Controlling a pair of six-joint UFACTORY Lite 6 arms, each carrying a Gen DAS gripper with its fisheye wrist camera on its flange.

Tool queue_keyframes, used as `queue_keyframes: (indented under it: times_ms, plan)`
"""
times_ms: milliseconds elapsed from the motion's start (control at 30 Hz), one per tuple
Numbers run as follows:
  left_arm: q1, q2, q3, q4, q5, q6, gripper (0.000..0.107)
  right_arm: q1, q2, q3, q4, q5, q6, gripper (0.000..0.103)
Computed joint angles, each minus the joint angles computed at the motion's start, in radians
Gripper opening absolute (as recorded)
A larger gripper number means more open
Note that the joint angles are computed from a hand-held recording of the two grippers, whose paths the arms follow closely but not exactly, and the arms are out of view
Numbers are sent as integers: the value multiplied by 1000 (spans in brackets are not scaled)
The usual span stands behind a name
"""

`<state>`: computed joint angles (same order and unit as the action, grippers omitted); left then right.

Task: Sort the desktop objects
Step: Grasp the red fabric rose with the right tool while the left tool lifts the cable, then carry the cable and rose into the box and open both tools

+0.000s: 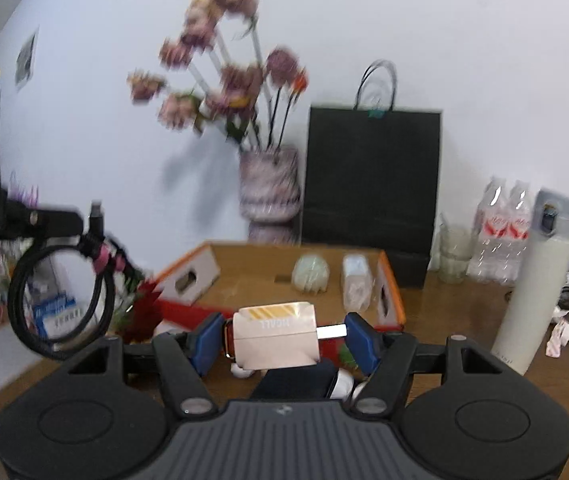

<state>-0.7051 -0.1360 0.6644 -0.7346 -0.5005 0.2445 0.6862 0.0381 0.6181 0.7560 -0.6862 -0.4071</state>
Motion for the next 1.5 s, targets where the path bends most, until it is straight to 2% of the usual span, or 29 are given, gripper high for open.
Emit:
queue_keyframes:
  times_ms: [133,267,300,333,400,500,533,600,633,667,700,800,900,1067,1167,1300,1333,1500]
  plan:
    - [31,54,-19,175,28,-176,5,-33,149,20,-88,56,122,65]
    - [26,116,-31,318,25,-322,6,-42,233,10,-75,18,184,65]
    - [29,130,-37,364,20,-371,5,-25,227,-4,-38,-19,163,69]
    - [32,141,-41,401,18,-409,5,4,212,-26,4,-72,132,78]
    - [32,152,-50,460,13,-455,6,51,191,-59,3,-146,95,82]
    - [13,139,-61,493,2,-457,6,98,193,-64,-94,-132,61,76]
    - [9,127,-68,514,0,-470,6,107,213,-48,-113,-120,55,67]
    - [2,98,-86,556,-7,-496,6,137,261,-7,-99,-99,27,56]
    - [-4,85,-95,565,-8,-500,6,138,281,11,-106,-93,38,47]
    - [-10,75,-101,558,-9,-490,6,130,296,30,-120,-84,61,42]
    - [-21,69,-102,519,-7,-458,6,111,301,41,-162,-67,106,29]
    - [-16,29,-133,470,-20,-433,6,103,291,45,-153,-53,124,21]
    - [-14,-12,-153,362,-32,-340,6,96,302,55,-135,-31,103,22]
    - [-22,18,-132,177,-36,-178,6,123,322,64,-97,-29,69,25]
    - [-13,43,-131,153,-40,-172,6,115,360,102,-82,-22,50,28]
    - [-12,64,-138,103,-65,-139,6,113,391,139,-62,-19,9,25]
    - [-15,73,-134,79,-70,-120,6,116,385,137,-58,-19,5,22]
    - [-6,90,-112,27,-78,-66,6,130,292,89,-45,-53,-1,21]
